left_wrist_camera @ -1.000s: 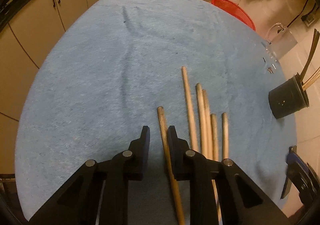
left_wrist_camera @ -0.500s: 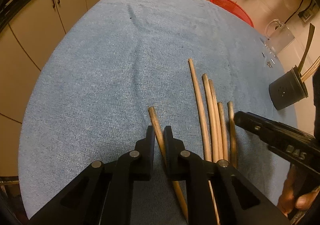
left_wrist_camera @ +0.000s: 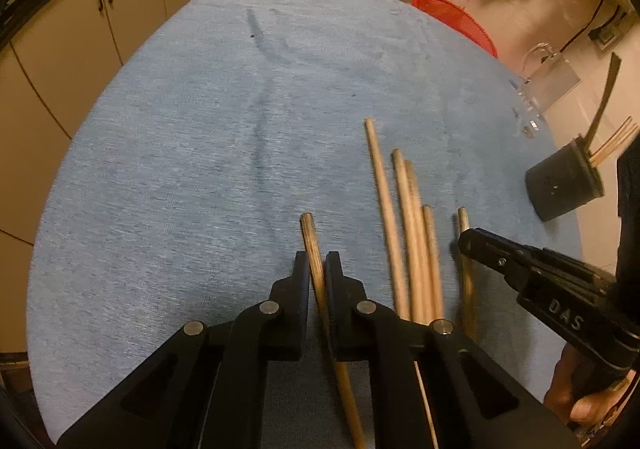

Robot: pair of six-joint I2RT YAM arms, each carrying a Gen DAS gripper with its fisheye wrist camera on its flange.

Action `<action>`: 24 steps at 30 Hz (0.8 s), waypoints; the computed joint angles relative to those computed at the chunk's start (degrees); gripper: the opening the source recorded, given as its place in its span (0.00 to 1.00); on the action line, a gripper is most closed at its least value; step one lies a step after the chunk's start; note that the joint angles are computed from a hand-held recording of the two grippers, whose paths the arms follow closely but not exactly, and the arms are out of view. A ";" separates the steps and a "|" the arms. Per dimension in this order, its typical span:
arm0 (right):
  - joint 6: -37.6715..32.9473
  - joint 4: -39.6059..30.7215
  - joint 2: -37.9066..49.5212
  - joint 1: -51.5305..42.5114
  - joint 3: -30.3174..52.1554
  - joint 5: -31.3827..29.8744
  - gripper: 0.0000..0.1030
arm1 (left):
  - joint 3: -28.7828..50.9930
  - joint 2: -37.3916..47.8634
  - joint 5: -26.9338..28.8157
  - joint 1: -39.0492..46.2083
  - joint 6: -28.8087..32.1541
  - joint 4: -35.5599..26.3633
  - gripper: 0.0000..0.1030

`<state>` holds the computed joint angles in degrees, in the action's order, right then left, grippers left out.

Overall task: Organize utensils
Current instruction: 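Return the left gripper to the pile and grasp a chopstick while the right gripper grasps another, then lift the left gripper's chopstick over the black cup while the right gripper carries its own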

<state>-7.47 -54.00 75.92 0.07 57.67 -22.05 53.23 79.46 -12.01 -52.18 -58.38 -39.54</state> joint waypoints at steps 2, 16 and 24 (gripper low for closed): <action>-1.45 -1.42 -2.36 -1.94 0.07 -2.97 0.08 | 0.59 -0.79 -0.98 -0.82 -0.23 -0.34 0.07; -18.26 -18.11 -17.97 -23.41 7.92 -23.52 0.08 | 13.09 -5.75 -18.37 -14.80 -3.31 -11.37 0.06; -24.28 -25.10 -19.80 -30.71 12.29 -30.00 0.08 | 19.74 -3.48 -24.03 -19.61 -3.87 -15.66 0.06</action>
<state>-31.75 -79.10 56.12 -30.64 69.96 -52.05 72.97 75.98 -36.04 -71.80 -62.25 -55.20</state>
